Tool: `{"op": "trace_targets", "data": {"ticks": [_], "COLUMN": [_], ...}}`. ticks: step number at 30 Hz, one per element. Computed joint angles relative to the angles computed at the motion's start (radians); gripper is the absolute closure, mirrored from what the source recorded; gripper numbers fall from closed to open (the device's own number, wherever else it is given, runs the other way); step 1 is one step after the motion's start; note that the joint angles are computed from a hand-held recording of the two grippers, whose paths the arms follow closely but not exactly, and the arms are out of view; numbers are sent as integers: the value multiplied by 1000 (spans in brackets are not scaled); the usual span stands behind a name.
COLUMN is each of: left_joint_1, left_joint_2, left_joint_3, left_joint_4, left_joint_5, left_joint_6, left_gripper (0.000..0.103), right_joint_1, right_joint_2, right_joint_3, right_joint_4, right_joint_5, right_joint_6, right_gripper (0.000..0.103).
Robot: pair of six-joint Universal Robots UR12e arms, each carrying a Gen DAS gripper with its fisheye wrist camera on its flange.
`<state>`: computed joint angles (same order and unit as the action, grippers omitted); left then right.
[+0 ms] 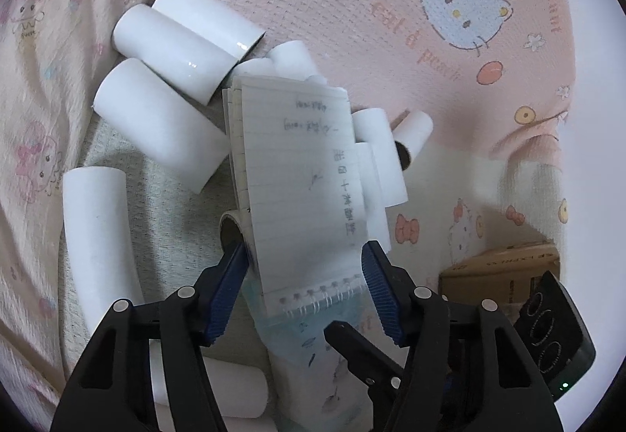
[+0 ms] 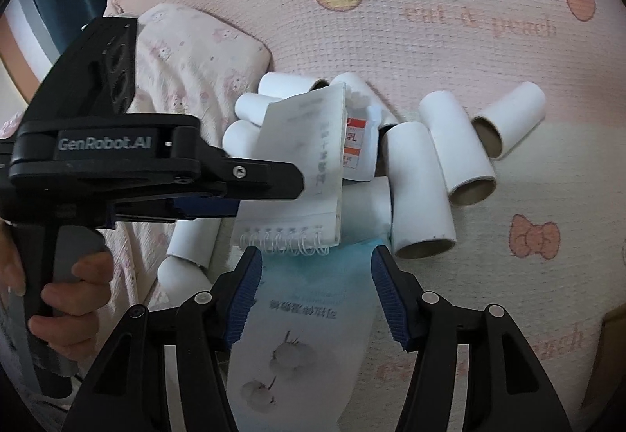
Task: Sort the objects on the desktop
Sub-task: 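Lower the right tool over the notepad and close on its spiral edge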
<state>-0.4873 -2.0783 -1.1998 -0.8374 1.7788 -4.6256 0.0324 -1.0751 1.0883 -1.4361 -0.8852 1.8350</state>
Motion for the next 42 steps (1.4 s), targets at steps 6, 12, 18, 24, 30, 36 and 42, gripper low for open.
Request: {"op": "trace_targets", "data": {"ticks": [6,12,18,24,30,36,42], "left_joint_1": [-3,-2,6,9,13,5,15], "left_joint_2": [-8,-11,-5,-2,-2,6,-4], "left_joint_3": [22,29,14,-1,4,26,41], "left_joint_4": [-5,0,30,33,-7,-89,-51], "left_joint_5": [22,38,31,15,-10,47,50], "left_joint_6": [44,60,65,44,48,50,120], "left_gripper": [42,43,46,46,45,38,37], "right_joint_1": [-2,15,36,52,54,53,51], "right_joint_2": [-5,6,18,45,61,63,62], "right_joint_3": [18,9,-6,-43,-66,-72,-71], "right_joint_4": [-56,-74,-85,-82,-52,-48,-39], "right_joint_5": [25,9,-15,-63,-96,-102,-109], "right_joint_6": [17,13,9,119,123,102,98], "right_gripper": [30,30,29,30,32,32,32]}}
